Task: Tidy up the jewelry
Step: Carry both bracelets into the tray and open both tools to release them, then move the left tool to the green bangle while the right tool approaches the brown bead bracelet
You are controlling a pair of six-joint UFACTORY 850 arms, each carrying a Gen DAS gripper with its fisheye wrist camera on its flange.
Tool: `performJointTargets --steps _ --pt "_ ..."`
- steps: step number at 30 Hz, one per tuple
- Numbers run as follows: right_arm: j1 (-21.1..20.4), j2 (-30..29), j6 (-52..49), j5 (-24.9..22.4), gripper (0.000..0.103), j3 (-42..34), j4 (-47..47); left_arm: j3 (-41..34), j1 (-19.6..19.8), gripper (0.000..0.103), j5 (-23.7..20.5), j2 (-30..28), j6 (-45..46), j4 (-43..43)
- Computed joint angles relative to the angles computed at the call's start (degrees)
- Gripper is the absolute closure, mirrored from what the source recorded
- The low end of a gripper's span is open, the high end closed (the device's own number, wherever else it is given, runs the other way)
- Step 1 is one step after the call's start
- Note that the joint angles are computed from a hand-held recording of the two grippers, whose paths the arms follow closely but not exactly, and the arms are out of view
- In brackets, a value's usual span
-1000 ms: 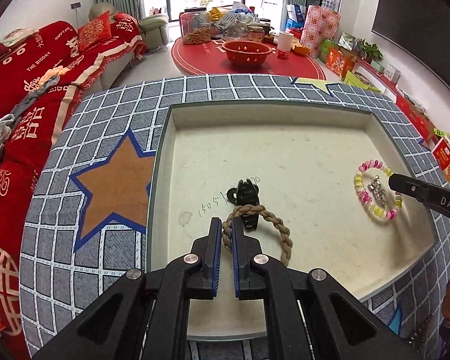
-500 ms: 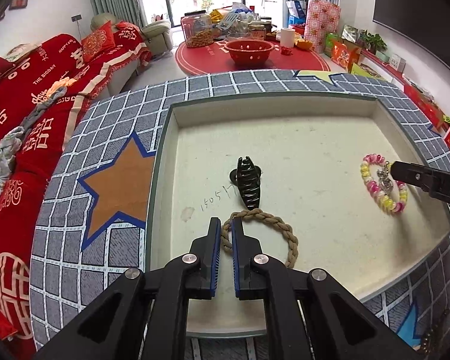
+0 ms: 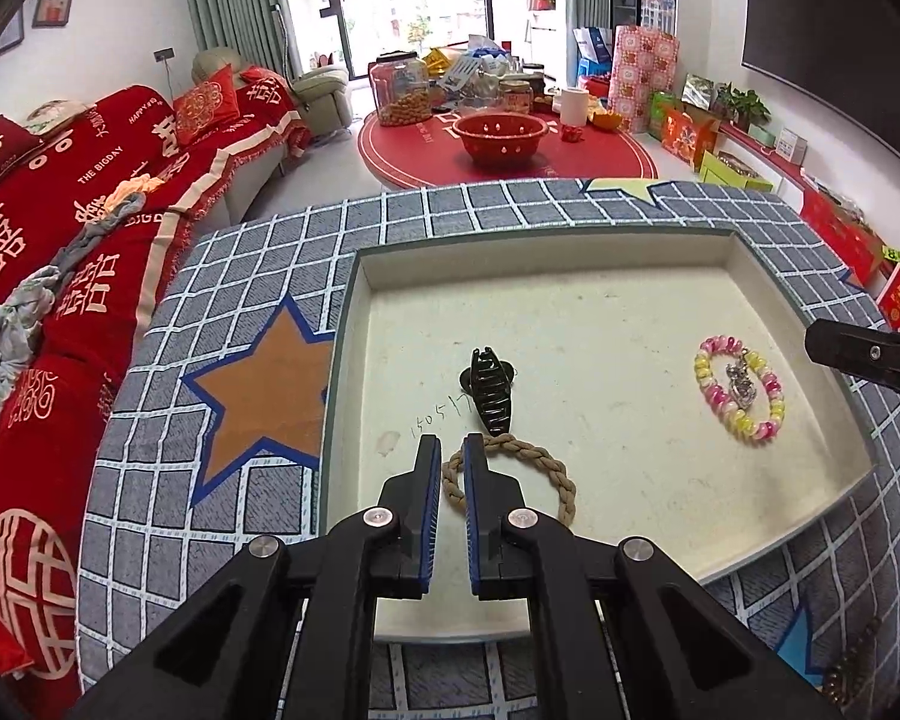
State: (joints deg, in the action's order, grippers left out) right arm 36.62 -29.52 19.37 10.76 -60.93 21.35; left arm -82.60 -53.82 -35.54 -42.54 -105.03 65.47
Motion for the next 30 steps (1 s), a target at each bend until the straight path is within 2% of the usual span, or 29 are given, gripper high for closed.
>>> performJointTargets --steps 5,8,9,10,11,13,14,19,20,24,26,30 --pt "1.2 2.9 0.5 2.2 0.034 3.0 0.0 2.7 -1.1 0.083 -0.5 2.4 -3.6 2.3" --pt "2.1 4.6 -0.5 2.9 0.028 4.5 0.9 4.4 -1.9 0.082 -0.8 3.9 -5.5 3.7" --pt "2.4 5.3 -1.2 3.2 0.028 5.1 1.5 5.1 -2.2 0.077 -0.8 4.5 -6.2 4.3" --pt "2.9 6.1 -2.9 3.6 0.028 5.8 3.1 6.1 -2.7 0.058 -1.0 5.3 -7.4 5.1" --pt "3.3 6.8 -4.5 3.9 0.028 6.4 4.7 6.9 -3.0 0.0 -1.3 5.9 -9.1 6.0" --pt "4.2 8.2 -8.3 4.4 0.024 7.5 8.6 9.1 -4.5 0.0 -4.3 7.4 -15.3 10.3" --pt "4.7 8.8 -9.8 4.6 0.021 8.1 10.1 9.4 -5.0 0.0 -5.1 7.7 -15.0 10.6" --pt "7.0 11.6 -16.5 5.7 0.021 10.8 17.6 12.4 -6.9 0.0 -7.0 9.7 -16.8 11.6" --pt "7.5 12.1 -17.5 6.0 0.021 11.4 18.8 13.4 -7.3 0.0 -7.0 10.4 -17.9 12.1" --pt "10.4 14.1 -28.2 8.6 0.008 13.5 30.1 16.8 -8.5 0.0 -5.4 12.7 -21.3 12.8" --pt "11.9 15.0 -31.3 11.0 0.008 14.6 33.5 18.2 -9.3 0.0 -5.3 13.7 -21.5 12.3" --pt "14.8 16.7 -37.8 13.7 0.0 16.1 41.2 20.9 -11.1 0.0 -3.9 15.6 -23.4 13.2"
